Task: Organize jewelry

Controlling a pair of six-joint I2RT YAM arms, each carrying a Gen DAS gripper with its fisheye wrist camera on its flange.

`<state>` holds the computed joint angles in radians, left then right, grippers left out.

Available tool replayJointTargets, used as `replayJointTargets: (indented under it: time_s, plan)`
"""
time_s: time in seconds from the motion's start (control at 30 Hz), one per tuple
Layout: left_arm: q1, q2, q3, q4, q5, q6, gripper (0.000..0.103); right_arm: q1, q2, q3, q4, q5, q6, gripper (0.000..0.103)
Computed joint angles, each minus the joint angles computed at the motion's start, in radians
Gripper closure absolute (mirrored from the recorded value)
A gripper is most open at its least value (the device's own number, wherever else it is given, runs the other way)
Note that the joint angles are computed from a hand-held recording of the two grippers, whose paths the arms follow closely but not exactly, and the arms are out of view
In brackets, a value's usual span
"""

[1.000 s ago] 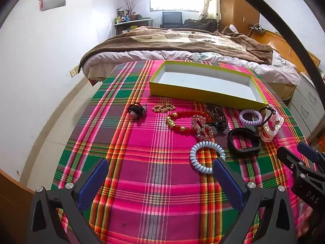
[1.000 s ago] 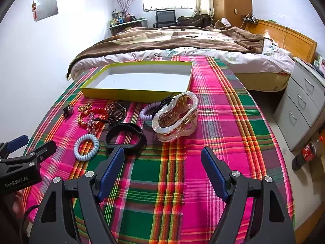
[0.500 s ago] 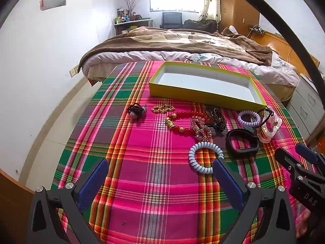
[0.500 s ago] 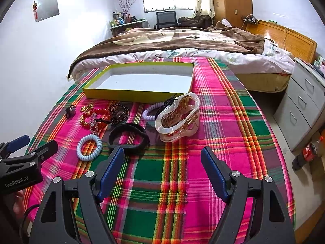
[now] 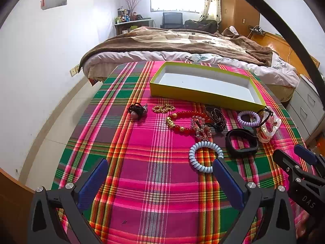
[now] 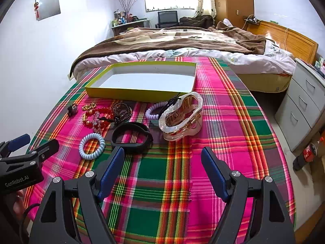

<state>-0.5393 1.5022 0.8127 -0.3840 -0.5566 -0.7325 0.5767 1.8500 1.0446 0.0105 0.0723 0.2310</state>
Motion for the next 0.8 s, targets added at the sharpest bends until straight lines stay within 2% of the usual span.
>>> replayJointTargets:
  time_s: [0.8]
  plan:
    - [0.006,-0.013,-0.013,0.005,0.005,-0.003,0.0,-0.001,-0.006,-0.002,-0.004,-0.004,0.0,0.025]
